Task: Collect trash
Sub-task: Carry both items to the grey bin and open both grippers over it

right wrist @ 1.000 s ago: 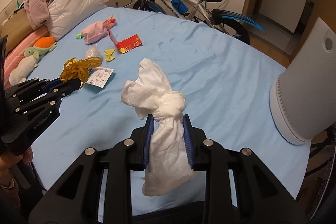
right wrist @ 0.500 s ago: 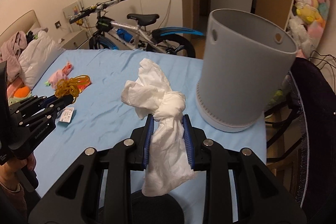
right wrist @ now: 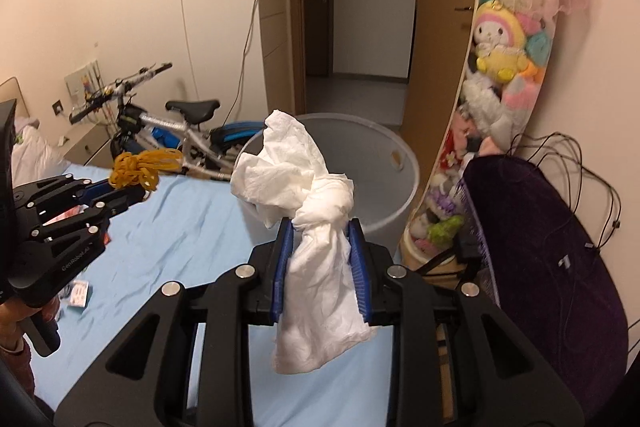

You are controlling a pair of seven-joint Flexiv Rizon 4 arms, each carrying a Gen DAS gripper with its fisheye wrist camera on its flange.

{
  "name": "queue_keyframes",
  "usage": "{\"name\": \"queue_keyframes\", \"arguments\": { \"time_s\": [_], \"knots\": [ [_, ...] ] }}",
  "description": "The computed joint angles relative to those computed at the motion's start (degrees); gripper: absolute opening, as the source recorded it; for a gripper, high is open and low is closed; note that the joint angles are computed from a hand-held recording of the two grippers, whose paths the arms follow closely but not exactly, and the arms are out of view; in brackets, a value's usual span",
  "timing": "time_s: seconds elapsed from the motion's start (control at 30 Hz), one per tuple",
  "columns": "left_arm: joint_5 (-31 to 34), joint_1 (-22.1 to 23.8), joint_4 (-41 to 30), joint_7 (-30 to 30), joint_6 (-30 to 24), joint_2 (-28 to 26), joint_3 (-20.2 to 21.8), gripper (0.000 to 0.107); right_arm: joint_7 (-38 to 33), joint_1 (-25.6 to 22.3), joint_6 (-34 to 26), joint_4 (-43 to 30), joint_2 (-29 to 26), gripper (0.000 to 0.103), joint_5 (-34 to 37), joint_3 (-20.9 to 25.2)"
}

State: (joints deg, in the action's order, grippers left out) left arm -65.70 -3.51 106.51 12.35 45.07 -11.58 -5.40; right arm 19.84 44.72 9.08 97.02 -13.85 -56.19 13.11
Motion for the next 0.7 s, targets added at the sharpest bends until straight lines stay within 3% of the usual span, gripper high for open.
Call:
{"name": "queue_keyframes", "arguments": {
  "time_s": [0.17,0.4,0.47,0.5,0.53,0.57,0.6,0.63,0.7],
  "knots": [
    [-0.03,-2.77,-3.01,-0.78,1.69,-0.54,-2.17,0.016,-3.8,-3.03,0.43,1.26,3.47,0.026,-1.63,-0.54],
    [4.55,-4.8,-8.38,-7.22,2.52,-3.05,-3.68,0.016,-7.93,-7.6,3.03,1.3,5.4,0.026,-2.74,-1.02],
    [6.73,-4.97,-10.24,-10.02,2.14,-3.92,-3.99,0.021,-8.64,-8.62,3.9,1.09,5.48,0.027,-2.59,-1.14],
    [7.72,-5.04,-10.89,-11.34,2.05,-4.36,-4.13,0.022,-8.92,-9.18,4.71,1.06,5.5,0.034,-2.51,-1.26],
    [8.55,-5.23,-11.39,-12.68,2.72,-4.78,-4.27,0.034,-8.92,-9.67,5.35,1.08,5.55,0.051,-2.34,-1.37],
    [8.37,-5.57,-11.41,-13.22,4.21,-4.99,-4.69,0.055,-8.66,-10.12,6.01,1.13,5.53,0.061,-2.48,-1.52],
    [7.02,-5.54,-11.1,-12.56,5.21,-5.06,-5.31,0.065,-8.31,-10.36,5.98,1.14,5.45,0.073,-2.85,-1.64],
    [5.9,-5.47,-10.99,-12.01,5.51,-5.27,-5.82,0.075,-8.19,-10.52,5.52,1.0,5.23,0.074,-3.19,-1.8],
    [7.42,-5.31,-11.99,-13.82,4.09,-6.25,-5.79,0.076,-8.45,-11.53,7.56,1.16,5.11,0.074,-2.54,-2.1]
  ]
}}
